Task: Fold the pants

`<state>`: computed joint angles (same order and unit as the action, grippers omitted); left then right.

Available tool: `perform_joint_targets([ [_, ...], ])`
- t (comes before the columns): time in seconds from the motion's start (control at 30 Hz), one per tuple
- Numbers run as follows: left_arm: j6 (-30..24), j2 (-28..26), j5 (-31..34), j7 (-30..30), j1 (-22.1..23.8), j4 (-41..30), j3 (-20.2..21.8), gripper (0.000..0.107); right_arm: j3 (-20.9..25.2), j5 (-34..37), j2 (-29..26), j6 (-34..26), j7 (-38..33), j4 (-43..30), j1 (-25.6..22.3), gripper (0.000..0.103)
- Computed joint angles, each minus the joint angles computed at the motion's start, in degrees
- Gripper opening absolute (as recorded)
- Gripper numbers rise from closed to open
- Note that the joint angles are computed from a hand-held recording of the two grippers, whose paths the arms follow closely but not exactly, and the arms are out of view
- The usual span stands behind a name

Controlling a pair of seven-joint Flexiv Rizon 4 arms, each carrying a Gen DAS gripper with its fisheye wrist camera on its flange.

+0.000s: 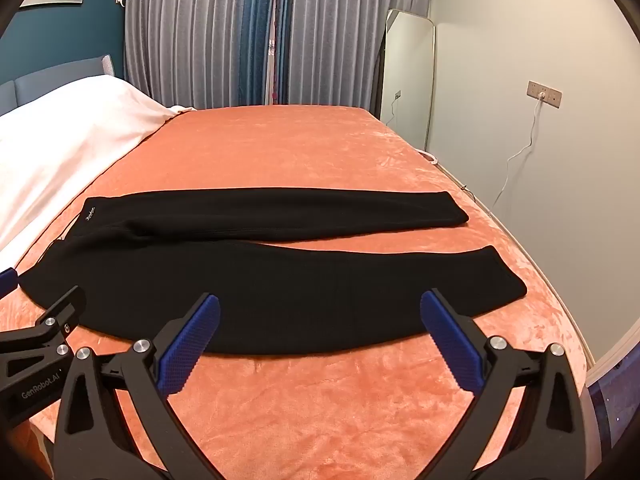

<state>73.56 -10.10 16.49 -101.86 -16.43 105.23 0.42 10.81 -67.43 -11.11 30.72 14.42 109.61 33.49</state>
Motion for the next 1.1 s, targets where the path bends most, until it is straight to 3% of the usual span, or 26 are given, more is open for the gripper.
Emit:
perform_joint_targets([
  [0.43,2.0,0.1,-3.4,4.4,1.4,1.4,-0.5,0.098,-0.1,0.0,-0.2,-0.3,-0.2,-0.1,0.0,0.098],
  [0.87,-0.1,0.2,-4.5,5.3,1.3,1.3,-0.7,0.098,0.3,0.1,0.0,-1.7,-0.7,-0.9,0.5,0.098],
  [1.1,-0.7,0.3,-1.7,3.7,0.4,0.8,-0.1,0.098,0.2,0.0,0.4,-0.8,-0.9,-0.4,0.2,0.098],
])
